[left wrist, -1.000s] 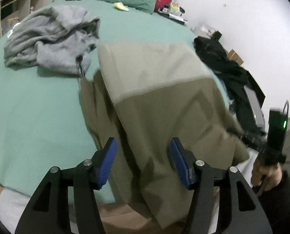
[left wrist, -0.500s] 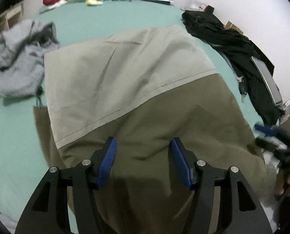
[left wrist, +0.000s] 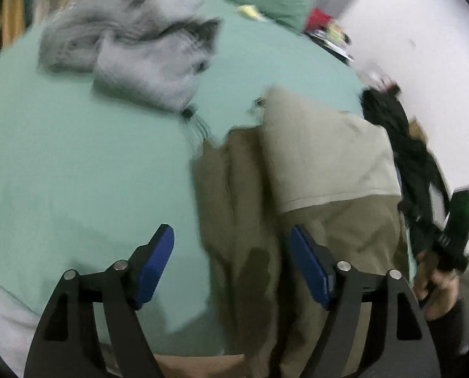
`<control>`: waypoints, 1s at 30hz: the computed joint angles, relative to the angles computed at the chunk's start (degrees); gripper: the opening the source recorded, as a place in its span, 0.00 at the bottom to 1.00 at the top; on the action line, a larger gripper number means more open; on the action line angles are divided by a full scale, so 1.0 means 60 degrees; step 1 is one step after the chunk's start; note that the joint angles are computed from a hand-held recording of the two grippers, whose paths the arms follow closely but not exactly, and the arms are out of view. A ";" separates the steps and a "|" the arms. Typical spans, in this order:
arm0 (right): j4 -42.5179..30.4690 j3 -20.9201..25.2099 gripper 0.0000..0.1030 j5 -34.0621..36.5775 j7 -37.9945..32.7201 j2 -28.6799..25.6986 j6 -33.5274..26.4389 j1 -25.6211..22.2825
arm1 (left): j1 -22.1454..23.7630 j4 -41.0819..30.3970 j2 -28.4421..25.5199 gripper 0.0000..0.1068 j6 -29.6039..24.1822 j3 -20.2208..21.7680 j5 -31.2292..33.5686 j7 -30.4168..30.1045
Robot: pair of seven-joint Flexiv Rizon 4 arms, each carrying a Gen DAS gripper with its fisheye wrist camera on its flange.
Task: Fold large clothes
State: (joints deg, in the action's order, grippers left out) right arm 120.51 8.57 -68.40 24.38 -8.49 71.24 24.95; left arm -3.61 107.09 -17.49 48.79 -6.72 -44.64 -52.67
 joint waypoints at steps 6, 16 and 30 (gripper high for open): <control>-0.0298 0.0346 0.81 0.1865 -0.1469 -0.0501 -0.1071 0.0443 | 0.0155 0.0325 -0.0354 0.83 -0.0353 -0.0337 -0.1266 0.0295; -0.1002 0.0322 0.87 0.3903 -0.3631 -0.0876 -0.2594 0.1118 | -0.0419 0.0555 0.0074 0.85 -0.1089 -0.0437 -0.4481 0.1951; -0.0167 0.0035 0.87 0.2422 -0.1797 -0.0472 -0.1248 0.0915 | -0.1403 -0.0104 -0.0370 0.96 0.1912 0.0232 0.2947 -0.0246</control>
State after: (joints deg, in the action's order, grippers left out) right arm 119.51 8.78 -53.87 13.61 -11.32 63.76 30.44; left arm -12.03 106.46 -19.71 60.26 -5.33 -26.96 -54.15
